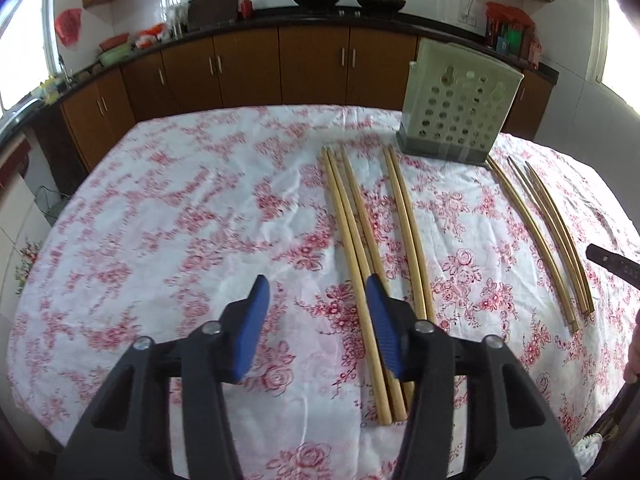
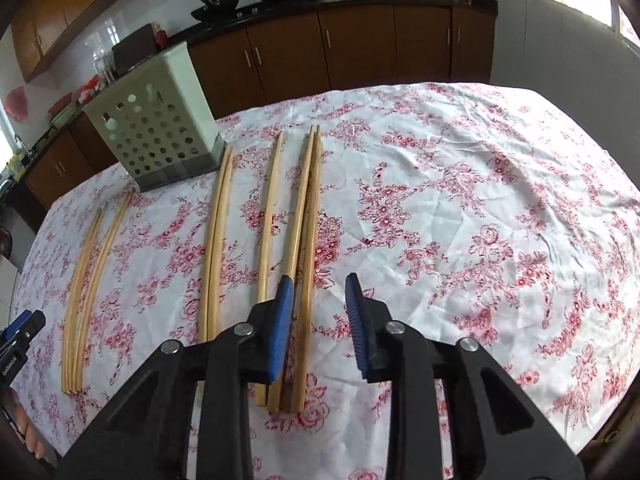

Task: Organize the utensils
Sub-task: 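Close the left tool on a bamboo chopstick while the right tool grasps another chopstick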

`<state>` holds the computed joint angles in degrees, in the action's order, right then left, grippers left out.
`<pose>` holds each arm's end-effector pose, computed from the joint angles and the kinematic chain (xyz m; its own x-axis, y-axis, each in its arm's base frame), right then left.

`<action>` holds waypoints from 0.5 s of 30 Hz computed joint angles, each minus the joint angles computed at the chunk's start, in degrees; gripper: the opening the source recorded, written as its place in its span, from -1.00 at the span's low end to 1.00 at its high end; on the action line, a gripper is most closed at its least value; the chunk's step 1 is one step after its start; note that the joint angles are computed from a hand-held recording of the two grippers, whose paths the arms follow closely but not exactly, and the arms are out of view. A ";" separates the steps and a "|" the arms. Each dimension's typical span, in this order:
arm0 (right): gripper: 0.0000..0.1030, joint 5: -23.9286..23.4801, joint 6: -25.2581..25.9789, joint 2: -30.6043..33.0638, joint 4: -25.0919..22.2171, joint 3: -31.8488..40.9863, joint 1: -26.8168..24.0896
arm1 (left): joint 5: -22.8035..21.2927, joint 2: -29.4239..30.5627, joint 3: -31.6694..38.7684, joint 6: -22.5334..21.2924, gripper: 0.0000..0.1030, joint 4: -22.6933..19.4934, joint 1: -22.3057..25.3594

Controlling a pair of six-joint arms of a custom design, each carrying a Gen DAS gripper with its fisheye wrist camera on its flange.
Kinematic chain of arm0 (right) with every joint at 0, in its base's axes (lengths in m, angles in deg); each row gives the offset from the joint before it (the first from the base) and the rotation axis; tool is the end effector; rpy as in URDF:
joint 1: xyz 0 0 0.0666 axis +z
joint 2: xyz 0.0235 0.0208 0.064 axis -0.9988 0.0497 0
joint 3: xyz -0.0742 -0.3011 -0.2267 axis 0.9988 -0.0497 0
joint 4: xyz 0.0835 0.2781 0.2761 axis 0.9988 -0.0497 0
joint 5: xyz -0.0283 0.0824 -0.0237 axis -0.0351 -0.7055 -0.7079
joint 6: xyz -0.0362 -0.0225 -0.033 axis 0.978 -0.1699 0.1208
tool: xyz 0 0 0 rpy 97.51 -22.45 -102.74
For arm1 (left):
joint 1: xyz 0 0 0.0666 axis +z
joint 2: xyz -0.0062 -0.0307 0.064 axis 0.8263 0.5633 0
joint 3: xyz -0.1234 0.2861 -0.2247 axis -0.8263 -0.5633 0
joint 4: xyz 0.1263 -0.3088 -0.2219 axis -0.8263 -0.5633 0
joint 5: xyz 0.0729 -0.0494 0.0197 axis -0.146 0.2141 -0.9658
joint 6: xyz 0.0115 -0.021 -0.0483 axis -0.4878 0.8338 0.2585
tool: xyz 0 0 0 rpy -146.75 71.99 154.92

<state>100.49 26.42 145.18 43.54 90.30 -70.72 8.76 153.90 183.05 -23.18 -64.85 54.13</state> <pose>0.5695 0.1545 0.3294 -0.6490 0.4588 -0.6069 0.4707 0.8688 0.1534 0.6590 -0.0264 0.3478 -0.7103 0.2574 -0.6551 0.3482 0.9374 -0.0092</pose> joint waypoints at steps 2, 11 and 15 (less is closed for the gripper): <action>-0.59 -1.50 0.28 0.94 -0.63 0.73 -0.43 | 1.03 1.09 1.38 -0.01 -0.24 -1.94 -0.15; -0.84 1.30 0.97 0.03 0.33 -1.20 0.21 | 2.03 4.20 4.92 -0.59 -0.51 -5.89 -0.70; -0.84 1.00 1.26 0.23 0.48 -0.99 -0.31 | 1.02 4.35 4.87 -1.06 -0.51 -6.28 -0.94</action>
